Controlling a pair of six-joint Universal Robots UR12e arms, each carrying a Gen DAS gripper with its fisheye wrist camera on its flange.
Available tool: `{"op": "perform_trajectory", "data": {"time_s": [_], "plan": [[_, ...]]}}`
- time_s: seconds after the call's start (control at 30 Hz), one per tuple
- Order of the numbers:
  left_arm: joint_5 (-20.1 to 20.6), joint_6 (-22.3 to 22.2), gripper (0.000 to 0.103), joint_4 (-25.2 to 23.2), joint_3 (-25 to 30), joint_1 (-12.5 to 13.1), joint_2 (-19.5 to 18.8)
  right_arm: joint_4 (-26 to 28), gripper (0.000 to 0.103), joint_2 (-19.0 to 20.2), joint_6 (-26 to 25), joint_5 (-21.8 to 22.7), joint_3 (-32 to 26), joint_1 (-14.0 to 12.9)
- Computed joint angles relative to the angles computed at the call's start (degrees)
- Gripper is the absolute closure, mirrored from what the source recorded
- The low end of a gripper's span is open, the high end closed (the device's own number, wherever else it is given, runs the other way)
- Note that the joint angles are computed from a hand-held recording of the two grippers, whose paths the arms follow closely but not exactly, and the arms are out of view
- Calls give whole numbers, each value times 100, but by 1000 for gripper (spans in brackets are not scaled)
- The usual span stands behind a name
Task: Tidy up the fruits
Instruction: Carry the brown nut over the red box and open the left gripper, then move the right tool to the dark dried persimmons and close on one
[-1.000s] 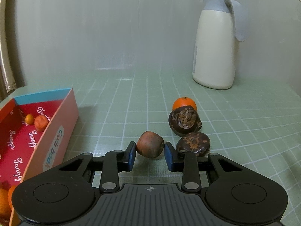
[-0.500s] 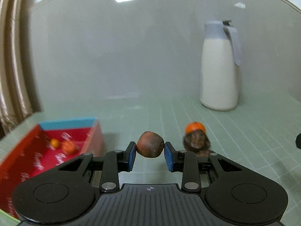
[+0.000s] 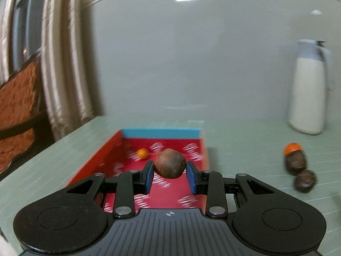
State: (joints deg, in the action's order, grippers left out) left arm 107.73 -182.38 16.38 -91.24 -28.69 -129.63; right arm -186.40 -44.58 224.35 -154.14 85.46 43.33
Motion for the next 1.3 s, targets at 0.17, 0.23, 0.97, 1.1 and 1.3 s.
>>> {"op": "perform_trajectory", "data": {"time_s": [0.17,0.23,0.97,1.1,1.3], "plan": [[92,-422,70,-639,30,144,34,-189,5,158,-410,241,-279,2],[160,-520,70,-769,31,182,36,-210,5,220,-499,311,-392,7],[-9,-478,38,-243,-475,410,313,-213,5,510,-842,828,-956,-46],[322,-275,37,59,-564,371,329,24,5,473,-560,899,-948,-86],[473,-441,25,426,-832,454,455,563,9,370,-85,931,-893,-158]]}}
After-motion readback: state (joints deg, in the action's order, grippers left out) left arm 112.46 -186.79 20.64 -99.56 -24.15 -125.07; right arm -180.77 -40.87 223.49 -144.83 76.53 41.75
